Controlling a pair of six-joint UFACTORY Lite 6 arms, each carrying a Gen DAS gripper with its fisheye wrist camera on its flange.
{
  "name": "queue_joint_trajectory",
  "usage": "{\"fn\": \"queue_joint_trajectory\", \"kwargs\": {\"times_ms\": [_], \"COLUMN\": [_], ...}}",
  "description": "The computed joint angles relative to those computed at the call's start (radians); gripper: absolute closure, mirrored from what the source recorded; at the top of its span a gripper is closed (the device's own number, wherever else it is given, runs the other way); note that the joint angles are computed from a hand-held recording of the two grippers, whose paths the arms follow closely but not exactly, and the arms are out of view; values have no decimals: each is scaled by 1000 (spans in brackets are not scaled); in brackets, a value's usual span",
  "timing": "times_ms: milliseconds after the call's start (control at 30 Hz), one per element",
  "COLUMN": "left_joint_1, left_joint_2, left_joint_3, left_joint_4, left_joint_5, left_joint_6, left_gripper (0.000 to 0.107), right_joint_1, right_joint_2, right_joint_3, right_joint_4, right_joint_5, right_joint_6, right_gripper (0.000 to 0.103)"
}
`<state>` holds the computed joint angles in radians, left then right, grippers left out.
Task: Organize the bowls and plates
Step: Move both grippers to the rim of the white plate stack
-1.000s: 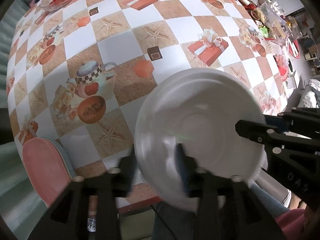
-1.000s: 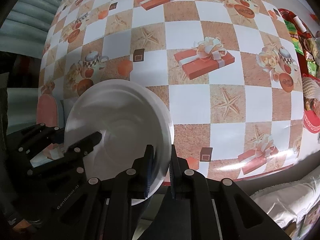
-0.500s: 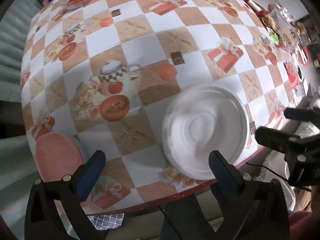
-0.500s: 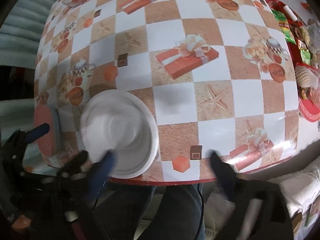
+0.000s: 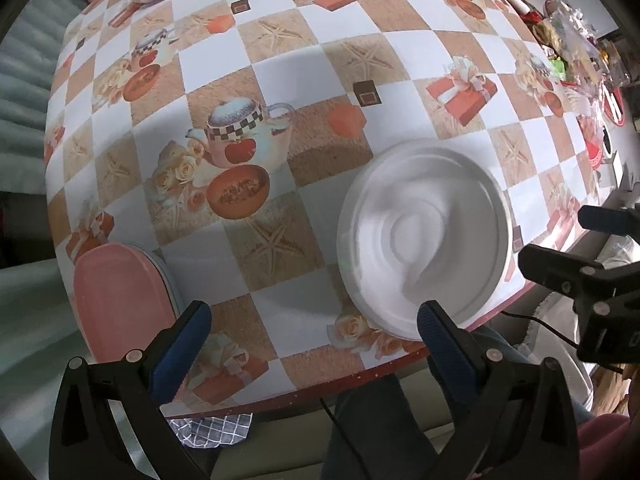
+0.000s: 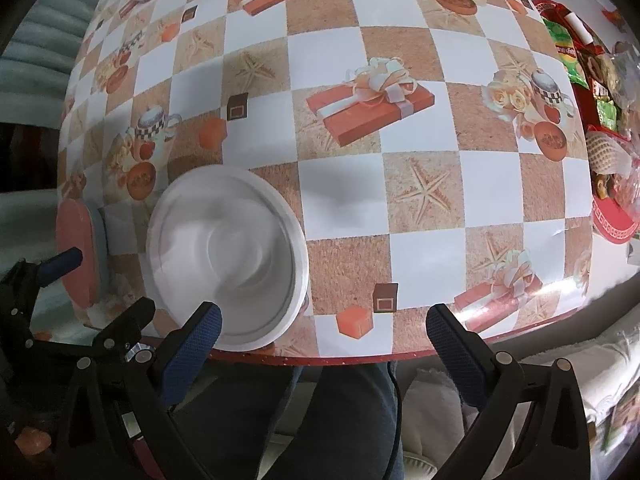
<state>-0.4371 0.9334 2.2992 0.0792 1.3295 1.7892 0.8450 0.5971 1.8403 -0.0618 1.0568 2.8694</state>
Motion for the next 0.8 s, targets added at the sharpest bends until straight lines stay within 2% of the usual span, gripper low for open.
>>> {"fn": "queue_joint_trajectory", "kwargs": {"times_ms": [133, 467, 800], "left_joint_1": [2, -2, -11], "left_joint_2": [19, -74, -85], "left_joint_3": [35, -127, -151], "left_joint_4": [2, 6, 18], "left_joint_5": [11, -72, -82], "left_joint_6": [-7, 10, 5], "left_gripper": [4, 4, 4], "right_joint_1": [7, 37, 49], "right_joint_2": [-11, 13, 28], "right_joint_3": [-27, -6, 1], "right_joint_4": [-10, -31, -32], "right_joint_5": [-32, -53, -75], "right_joint_6": [24, 94, 122], "right_gripper": [0, 0, 0]}}
